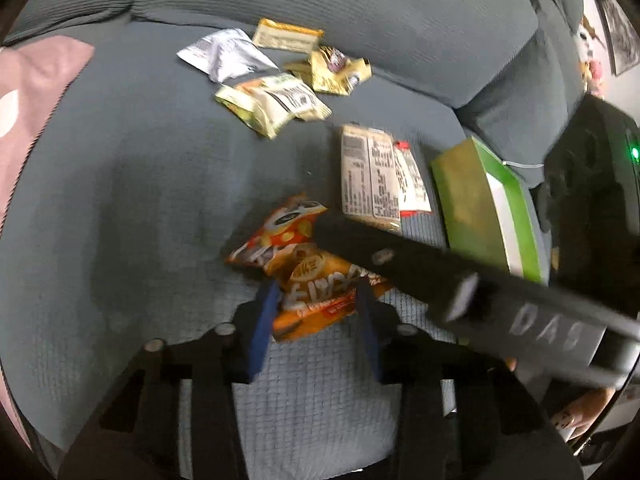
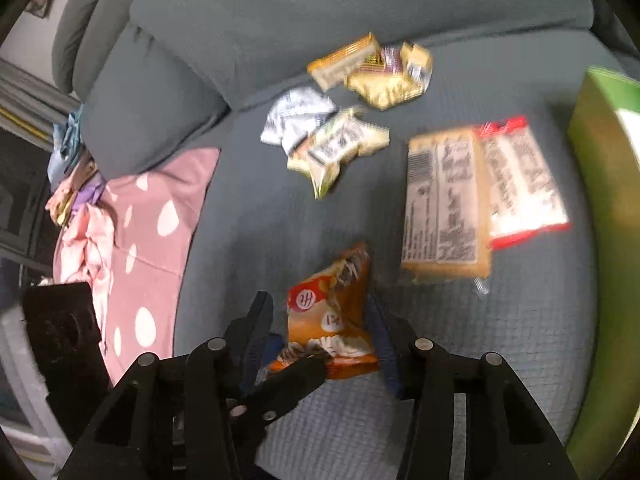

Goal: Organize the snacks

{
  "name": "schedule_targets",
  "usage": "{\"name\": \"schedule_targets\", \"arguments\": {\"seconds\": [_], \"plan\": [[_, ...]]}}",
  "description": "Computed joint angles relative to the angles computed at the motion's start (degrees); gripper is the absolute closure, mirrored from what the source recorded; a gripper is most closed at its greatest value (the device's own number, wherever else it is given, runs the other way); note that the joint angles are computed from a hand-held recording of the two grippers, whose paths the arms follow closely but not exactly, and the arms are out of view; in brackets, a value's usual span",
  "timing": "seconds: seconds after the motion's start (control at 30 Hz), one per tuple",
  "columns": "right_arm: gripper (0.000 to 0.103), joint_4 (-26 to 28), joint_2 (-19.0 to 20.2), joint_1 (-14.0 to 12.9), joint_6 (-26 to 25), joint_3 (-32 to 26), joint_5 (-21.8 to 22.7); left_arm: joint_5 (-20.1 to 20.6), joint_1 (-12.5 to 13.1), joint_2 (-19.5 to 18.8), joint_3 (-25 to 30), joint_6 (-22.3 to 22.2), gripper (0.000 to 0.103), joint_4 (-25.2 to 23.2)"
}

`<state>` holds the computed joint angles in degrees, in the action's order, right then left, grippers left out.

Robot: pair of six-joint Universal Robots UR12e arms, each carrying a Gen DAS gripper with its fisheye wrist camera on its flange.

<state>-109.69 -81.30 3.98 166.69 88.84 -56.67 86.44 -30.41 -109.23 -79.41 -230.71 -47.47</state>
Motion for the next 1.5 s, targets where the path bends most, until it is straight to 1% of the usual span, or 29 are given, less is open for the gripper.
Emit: {"name": "schedule_targets", "arguments": {"seconds": [0.07, 0.13, 0.17, 0.27, 0.37, 0.47, 0.57, 0.6, 0.67, 0.7, 0.77, 0.83, 0.87, 0.93, 1.0, 1.1, 1.17, 1.23, 1.3, 1.43, 1.5], "plan": [[0.051, 1.12, 0.53, 0.34, -0.62, -0.39, -0.77, -1.55, 0.28, -0.7, 0.5, 0.55, 0.067, 0.15], [0.051, 1.07, 1.0, 0.68, 0.01, -0.38, -1.91, -2.8, 0.45, -1.19, 1.01, 1.58, 0.07, -0.32], [0.051, 1.13, 1.12, 0.74, 0.38, -0.37, -2.08, -2.7, 0.38, -1.23, 1.08, 1.93, 0.071, -0.22], [0.054, 0.28, 0.58, 0.36, 0.04, 0.1, -0.39, -1.27, 0.02, -1.12, 1.14, 3.05, 0.072, 1.22], [0.054, -1.06, -0.38, -0.13, -0.84, 0.77, 1.55, 1.2, -0.74, -0.77, 1.04, 4.64, 0.073, 3.82], [0.054, -4.64, -1.95, -0.63, -0.9, 1.93, 2.73, 4.57, -1.73, -0.45, 1.09, 7.01, 0.073, 7.02], [0.054, -8.15, -3.3, -1.31, -0.31, 2.98, 4.62, 9.87, -3.14, -0.43, 1.54, 12.05, 0.073, 10.66], [0.054, -9.92, -3.89, -1.65, 0.17, 3.5, 5.5, 10.73, -3.43, -0.46, 1.53, 13.0, 0.073, 12.34], [0.054, -12.72, -4.73, -1.99, 0.97, 4.09, 5.49, 11.03, -3.68, -0.73, 1.84, 14.35, 0.073, 15.06], [0.054, -14.57, -5.24, -2.38, 1.5, 4.44, 5.49, 11.52, -3.94, -1.03, 2.49, 14.82, 0.073, 15.61], [0.054, -16.34, -5.81, -3.49, 2.32, 4.74, 6.96, 12.98, -4.6, -2.1, 4.62, 16.92, 0.073, 15.84], [0.054, -17.91, -6.23, -4.51, 3.03, 4.93, 7.81, 13.02, -4.95, -3.13, 6.81, 19.64, 0.073, 15.45], [0.054, -19.37, -6.52, -5.13, 3.33, 5.05, 7.76, 12.48, -4.94, -3.86, 8.08, 21.11, 0.073, 15.18], [0.054, -22.43, -6.99, -5.97, 4.19, 5.29, 6.33, 10.01, -4.92, -5.7, 11.0, 23.99, 0.073, 15.78], [0.054, -24.86, -7.35, -7.5, 7.09, 5.56, 5.14, 7.43, -5.02, -7.86, 14.08, 25.82, 0.073, 15.74], [0.054, -25.73, -7.46, -10.0, 10.62, 5.64, 4.16, 3.59, -5.4, -11.59, 20.06, 28.03, 0.073, 12.91], [0.054, -25.13, -7.39, -11.64, 12.0, 5.49, 2.99, 0.21, -5.5, -14.38, 24.36, 29.0, 0.073, 10.56], [0.054, -25.25, -7.44, -12.52, 13.74, 5.52, 0.21, -3.07, -5.51, -16.45, 27.45, 29.29, 0.073, 9.05], [0.054, -25.3, -7.06, -13.59, 16.09, 5.56, -1.1, -5.59, -5.59, -18.84, 31.0, 29.11, 0.073, 6.94], [0.054, -21.09, -5.5, -14.84, 18.4, 4.25, -2.95, -10.4, -5.39, -22.99, 37.48, 27.86, 0.073, 0.69], [0.054, -18.2, -4.48, -15.16, 18.29, 3.08, -4.28, -12.26, -5.34, -24.95, 40.61, 27.45, 0.074, -2.4]]}}
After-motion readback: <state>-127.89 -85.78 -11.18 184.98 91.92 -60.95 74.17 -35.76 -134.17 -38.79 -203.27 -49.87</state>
